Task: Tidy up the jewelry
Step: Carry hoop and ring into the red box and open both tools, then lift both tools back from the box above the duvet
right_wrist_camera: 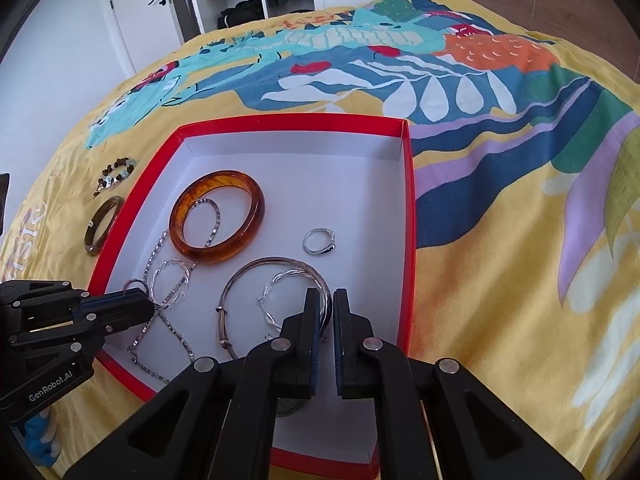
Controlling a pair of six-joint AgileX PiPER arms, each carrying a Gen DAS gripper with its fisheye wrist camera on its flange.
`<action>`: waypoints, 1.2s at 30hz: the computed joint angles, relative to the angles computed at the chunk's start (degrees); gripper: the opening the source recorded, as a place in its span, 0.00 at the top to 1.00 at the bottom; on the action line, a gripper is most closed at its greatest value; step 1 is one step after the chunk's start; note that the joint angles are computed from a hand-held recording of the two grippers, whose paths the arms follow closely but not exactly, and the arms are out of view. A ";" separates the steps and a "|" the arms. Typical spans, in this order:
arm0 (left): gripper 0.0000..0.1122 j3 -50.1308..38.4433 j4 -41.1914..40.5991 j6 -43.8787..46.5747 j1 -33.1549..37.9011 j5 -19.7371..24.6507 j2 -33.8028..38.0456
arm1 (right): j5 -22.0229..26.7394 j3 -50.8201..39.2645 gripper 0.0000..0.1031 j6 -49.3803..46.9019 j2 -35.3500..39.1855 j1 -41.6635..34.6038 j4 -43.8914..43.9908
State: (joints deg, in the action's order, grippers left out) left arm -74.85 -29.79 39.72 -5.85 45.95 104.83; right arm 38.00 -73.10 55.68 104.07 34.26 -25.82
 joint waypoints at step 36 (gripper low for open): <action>0.67 8.96 1.41 0.57 21.93 10.43 -33.20 | 23.99 -9.44 0.57 18.58 -13.00 24.99 -14.59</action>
State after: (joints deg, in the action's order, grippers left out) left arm -65.89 -28.38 40.28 16.08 56.38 71.62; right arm 61.99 -82.55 74.26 91.07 59.25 -40.41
